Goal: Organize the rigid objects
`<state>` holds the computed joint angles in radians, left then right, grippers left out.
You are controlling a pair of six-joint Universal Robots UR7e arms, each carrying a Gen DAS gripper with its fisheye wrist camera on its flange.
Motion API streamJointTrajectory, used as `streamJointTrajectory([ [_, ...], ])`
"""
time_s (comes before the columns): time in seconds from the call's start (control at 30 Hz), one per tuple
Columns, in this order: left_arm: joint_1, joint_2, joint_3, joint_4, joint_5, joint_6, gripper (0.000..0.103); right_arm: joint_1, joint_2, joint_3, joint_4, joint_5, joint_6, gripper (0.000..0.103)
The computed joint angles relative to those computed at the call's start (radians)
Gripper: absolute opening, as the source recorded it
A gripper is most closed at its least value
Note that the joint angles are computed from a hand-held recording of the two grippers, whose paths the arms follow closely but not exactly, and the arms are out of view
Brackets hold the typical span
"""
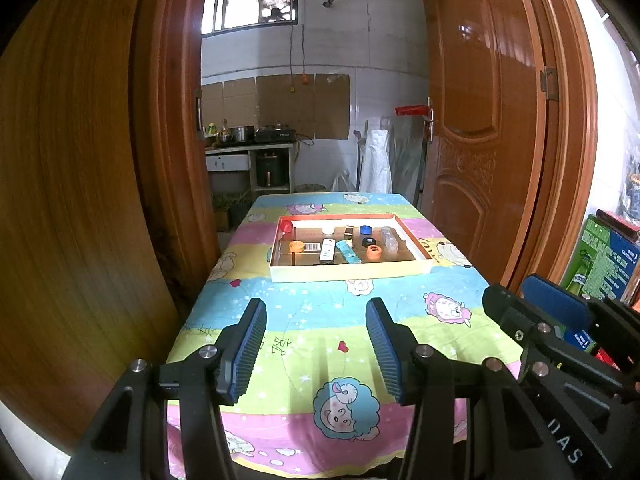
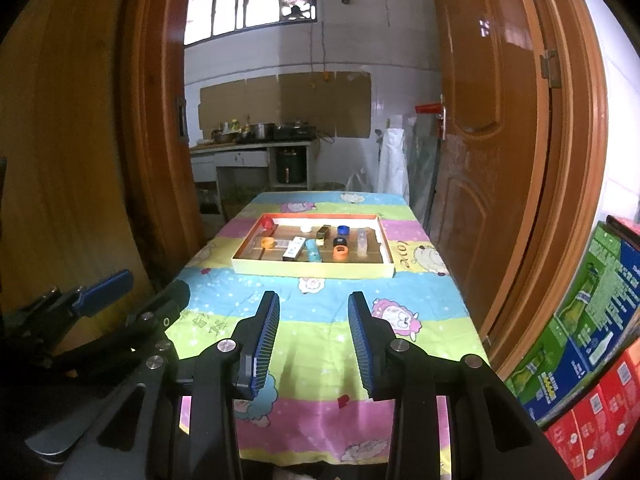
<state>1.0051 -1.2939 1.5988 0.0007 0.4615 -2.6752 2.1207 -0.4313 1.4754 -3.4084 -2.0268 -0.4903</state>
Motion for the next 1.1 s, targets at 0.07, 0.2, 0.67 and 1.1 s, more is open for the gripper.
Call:
streamJointTrajectory([
  [0.07, 0.000, 0.000, -0.001, 0.002, 0.002, -0.002, 0.052, 0.000, 0.002, -0.003, 0.001, -0.003, -0.002, 0.037],
  [0.2, 0.002, 0.000, -0.003, 0.005, 0.001, -0.011, 0.052, 0.001, 0.001, -0.003, 0.005, -0.005, 0.001, 0.037],
  [0.67, 0.019, 0.010, -0.025, 0.035, 0.006, -0.034, 0.052, -0.004, 0.009, -0.012, 0.013, -0.007, -0.011, 0.037],
  [1.1, 0.020, 0.018, -0.033, 0.044, 0.007, -0.035, 0.052, -0.005, 0.015, -0.028, 0.028, -0.008, -0.007, 0.045],
])
